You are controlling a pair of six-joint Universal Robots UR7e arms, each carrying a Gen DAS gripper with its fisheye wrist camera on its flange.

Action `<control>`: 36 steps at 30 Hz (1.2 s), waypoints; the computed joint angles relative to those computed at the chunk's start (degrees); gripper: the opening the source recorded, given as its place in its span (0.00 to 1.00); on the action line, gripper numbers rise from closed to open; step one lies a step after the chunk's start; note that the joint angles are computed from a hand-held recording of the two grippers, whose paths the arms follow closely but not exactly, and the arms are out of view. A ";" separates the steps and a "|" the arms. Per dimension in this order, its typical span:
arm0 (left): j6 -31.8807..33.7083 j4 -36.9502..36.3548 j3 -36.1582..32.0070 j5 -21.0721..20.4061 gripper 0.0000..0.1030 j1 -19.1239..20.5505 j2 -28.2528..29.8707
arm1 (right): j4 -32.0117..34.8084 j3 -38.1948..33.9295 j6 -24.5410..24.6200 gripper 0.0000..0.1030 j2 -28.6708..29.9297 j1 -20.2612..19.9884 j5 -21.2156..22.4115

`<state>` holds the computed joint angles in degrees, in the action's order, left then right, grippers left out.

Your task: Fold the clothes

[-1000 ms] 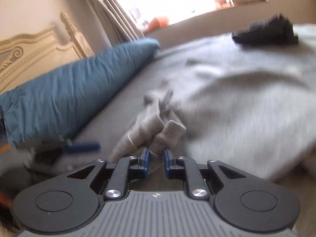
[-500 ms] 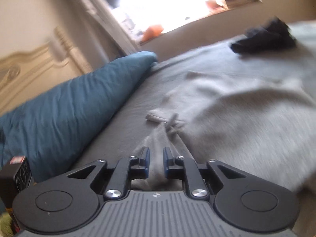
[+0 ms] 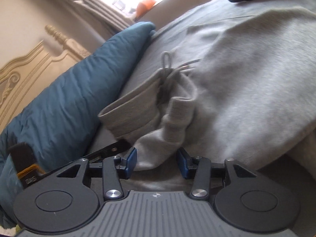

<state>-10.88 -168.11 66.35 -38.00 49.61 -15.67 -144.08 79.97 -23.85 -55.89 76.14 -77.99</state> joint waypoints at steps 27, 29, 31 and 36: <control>1.34 -14.21 5.74 -15.51 0.00 2.16 -4.94 | -52.51 -9.29 -67.82 0.00 14.46 11.71 -16.94; 0.90 -14.70 8.88 -15.76 0.00 2.23 -7.09 | -49.31 -13.56 -67.19 0.00 15.84 12.54 -16.26; -0.17 -13.39 11.06 -15.74 0.01 2.48 -8.49 | -40.44 -16.97 -58.40 0.00 15.67 13.68 -18.93; -4.08 -8.97 12.60 -21.35 0.08 3.96 -9.86 | -11.11 -24.85 -28.41 0.40 13.35 11.59 -18.97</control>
<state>-14.96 -177.08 78.94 -59.34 53.57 -25.53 -155.20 55.12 -52.26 -42.54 87.73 -96.96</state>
